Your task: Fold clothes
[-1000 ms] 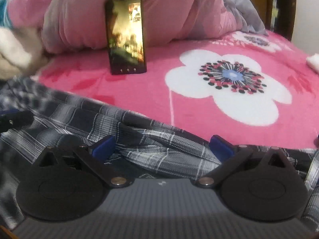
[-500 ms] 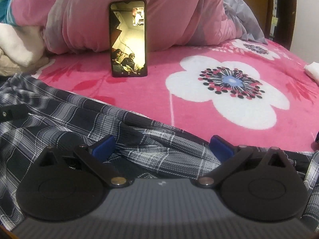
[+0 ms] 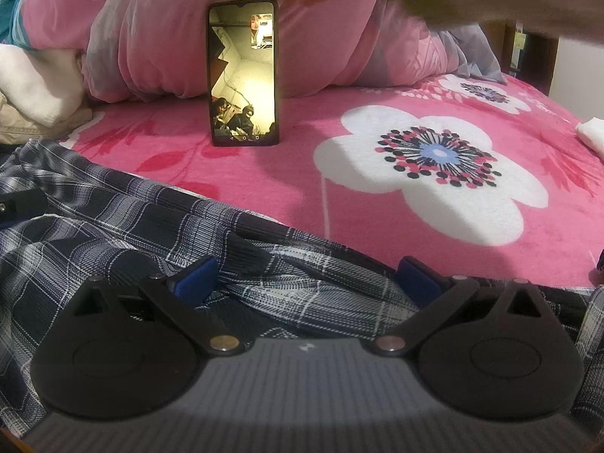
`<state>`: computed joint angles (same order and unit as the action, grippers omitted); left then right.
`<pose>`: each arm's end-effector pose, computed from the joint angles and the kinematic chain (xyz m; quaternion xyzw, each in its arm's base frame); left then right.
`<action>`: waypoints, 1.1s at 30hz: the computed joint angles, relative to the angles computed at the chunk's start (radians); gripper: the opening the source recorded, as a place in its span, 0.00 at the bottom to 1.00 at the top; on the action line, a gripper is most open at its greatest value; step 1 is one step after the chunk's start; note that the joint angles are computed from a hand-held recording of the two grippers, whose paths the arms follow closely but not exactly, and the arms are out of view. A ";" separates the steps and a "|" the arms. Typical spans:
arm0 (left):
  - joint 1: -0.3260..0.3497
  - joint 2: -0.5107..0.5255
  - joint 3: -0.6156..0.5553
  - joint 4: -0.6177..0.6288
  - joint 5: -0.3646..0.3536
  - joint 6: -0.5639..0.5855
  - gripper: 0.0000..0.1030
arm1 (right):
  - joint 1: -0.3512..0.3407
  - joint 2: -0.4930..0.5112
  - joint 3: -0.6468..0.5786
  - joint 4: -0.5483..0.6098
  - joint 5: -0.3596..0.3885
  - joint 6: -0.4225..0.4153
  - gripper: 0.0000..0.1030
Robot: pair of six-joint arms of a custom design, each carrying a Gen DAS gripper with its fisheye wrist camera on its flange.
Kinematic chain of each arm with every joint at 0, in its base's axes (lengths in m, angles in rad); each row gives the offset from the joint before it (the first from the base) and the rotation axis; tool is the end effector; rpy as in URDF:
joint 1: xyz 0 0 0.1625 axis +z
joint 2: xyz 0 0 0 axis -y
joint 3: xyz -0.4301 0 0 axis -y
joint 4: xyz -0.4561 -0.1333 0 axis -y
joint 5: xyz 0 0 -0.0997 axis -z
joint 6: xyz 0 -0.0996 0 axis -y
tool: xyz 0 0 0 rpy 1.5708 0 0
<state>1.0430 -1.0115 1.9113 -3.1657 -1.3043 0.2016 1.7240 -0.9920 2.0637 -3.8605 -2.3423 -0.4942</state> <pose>-0.1895 -0.6418 0.1599 0.2901 0.8867 -0.3534 0.0684 0.1478 -0.5388 0.1910 0.0377 -0.7889 0.4700 0.3941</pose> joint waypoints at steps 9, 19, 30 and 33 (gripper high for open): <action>0.003 0.005 -0.002 0.009 -0.010 -0.001 0.87 | 0.000 0.000 0.000 0.001 0.001 0.000 0.99; 0.000 0.004 -0.002 0.013 -0.009 -0.007 0.88 | -0.001 0.000 0.000 0.001 0.001 0.000 0.99; -0.040 -0.057 0.076 -0.057 -0.051 -0.062 0.88 | -0.001 0.000 -0.001 0.001 0.002 -0.001 0.99; -0.063 -0.096 0.129 -0.068 -0.045 -0.130 0.88 | -0.001 0.001 -0.001 0.001 0.002 -0.001 0.99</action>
<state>0.9799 -1.1079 2.0406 -3.2340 -1.3491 0.0715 1.7228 -0.9915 2.0622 -3.8598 -2.3406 -0.4948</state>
